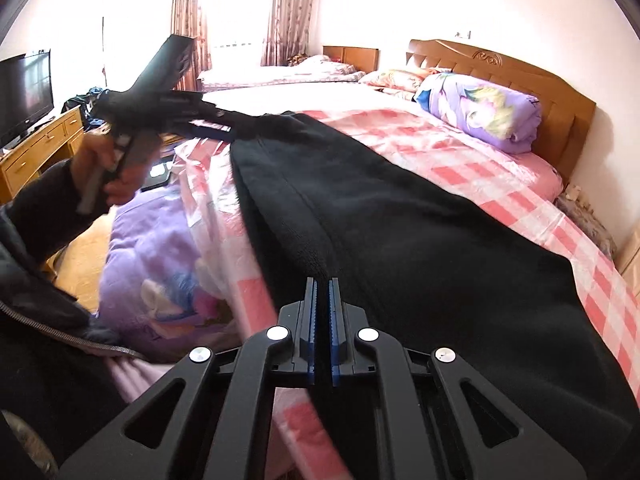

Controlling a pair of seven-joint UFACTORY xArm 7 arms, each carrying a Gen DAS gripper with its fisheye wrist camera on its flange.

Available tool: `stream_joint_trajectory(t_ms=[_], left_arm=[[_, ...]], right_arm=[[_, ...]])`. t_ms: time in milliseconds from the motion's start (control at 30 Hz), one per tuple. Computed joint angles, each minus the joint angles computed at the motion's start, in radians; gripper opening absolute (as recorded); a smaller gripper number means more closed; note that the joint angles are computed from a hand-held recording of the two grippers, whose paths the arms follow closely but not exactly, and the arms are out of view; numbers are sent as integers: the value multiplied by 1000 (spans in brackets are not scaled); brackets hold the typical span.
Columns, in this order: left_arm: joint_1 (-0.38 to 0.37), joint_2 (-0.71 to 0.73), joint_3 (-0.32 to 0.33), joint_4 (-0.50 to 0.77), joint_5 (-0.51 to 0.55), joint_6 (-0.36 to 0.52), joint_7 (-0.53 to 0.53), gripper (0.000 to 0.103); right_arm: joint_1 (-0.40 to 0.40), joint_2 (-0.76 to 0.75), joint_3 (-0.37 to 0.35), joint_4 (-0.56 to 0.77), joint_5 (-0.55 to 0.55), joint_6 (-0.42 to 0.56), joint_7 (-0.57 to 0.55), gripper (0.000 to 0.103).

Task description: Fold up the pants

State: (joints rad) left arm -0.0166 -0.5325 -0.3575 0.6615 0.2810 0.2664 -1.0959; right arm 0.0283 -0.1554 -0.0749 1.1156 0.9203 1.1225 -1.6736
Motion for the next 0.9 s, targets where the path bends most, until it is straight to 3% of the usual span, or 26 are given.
stream_joint_trajectory(t_ms=[133,200,267,333,400,433,467,533,700,767,833,900], left_arm=[[-10,101,18,54,8,-10,45,94],[-4,183,13,112,30,103,60,94],[5,227,0,145,120,154,38,95],[6,259,-28,214,200,278,11,95],[38,274,-86,283,269,413,-71,94],[32,269,-92,302,310,440,-110,94],[-11,259,-56,305,351,426,-136,94],[-22,265,-56,337,394,397,-152,95],[-107,509,-39,577,440,451,-4,95],[-143,637,-26,699,436,491,76,95],[-181,749,-10,819,412,575,143,95],[-209,835,12,909,376,651,199,97]], right_arm=[[2,4,20,-35,-80,-40,36,6],[17,4,37,-63,-94,-95,47,11],[24,17,34,-48,-101,-66,80,20],[19,28,23,-14,-110,5,109,46],[3,33,2,20,-78,89,110,59],[-11,33,-10,35,-52,106,112,59],[-24,38,-18,51,-35,106,123,59],[-53,48,-26,68,-6,35,152,59],[-132,149,-34,155,-61,-193,357,60],[-162,201,-31,204,-156,-265,449,61],[-186,265,-28,261,-292,-314,533,75],[-182,315,-43,292,-448,-350,614,80]])
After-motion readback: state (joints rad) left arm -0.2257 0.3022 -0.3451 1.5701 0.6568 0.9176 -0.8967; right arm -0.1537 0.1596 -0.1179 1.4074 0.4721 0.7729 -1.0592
